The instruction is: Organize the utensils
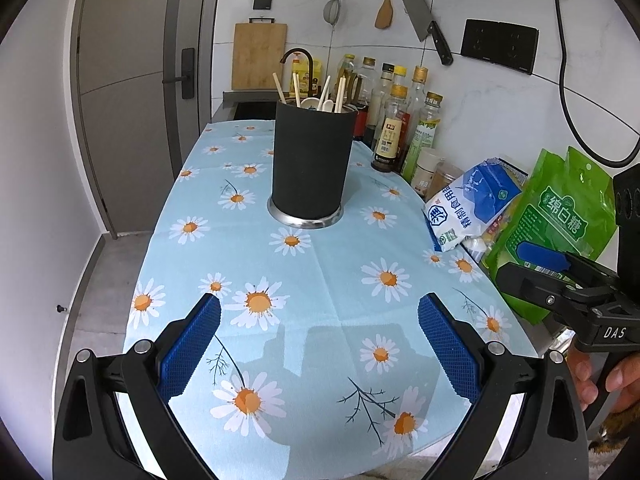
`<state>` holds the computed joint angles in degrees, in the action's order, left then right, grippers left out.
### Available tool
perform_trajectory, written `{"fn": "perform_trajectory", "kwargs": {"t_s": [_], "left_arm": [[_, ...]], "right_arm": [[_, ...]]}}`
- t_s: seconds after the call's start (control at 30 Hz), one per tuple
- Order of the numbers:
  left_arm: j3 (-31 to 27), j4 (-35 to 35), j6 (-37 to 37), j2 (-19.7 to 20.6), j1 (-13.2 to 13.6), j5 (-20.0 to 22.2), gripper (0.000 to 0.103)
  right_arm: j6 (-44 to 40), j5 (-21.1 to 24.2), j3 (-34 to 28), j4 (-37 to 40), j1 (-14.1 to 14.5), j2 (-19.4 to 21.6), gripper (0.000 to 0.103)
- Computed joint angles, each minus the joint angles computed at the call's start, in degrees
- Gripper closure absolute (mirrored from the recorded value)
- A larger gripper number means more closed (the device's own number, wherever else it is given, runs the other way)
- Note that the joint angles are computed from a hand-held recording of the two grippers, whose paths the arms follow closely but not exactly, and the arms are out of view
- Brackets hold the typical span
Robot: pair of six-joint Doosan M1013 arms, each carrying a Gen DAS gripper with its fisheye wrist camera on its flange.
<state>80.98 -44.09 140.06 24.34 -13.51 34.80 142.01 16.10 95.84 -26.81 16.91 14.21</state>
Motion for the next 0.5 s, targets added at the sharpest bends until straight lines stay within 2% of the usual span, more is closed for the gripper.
{"fn": "perform_trajectory", "kwargs": {"t_s": [0.5], "left_arm": [[0.0,-0.4,0.2,-0.1,0.0,-0.6,0.007]], "right_arm": [[-2.9,0.0,-0.1,2.2,0.0,0.2,0.005]]}}
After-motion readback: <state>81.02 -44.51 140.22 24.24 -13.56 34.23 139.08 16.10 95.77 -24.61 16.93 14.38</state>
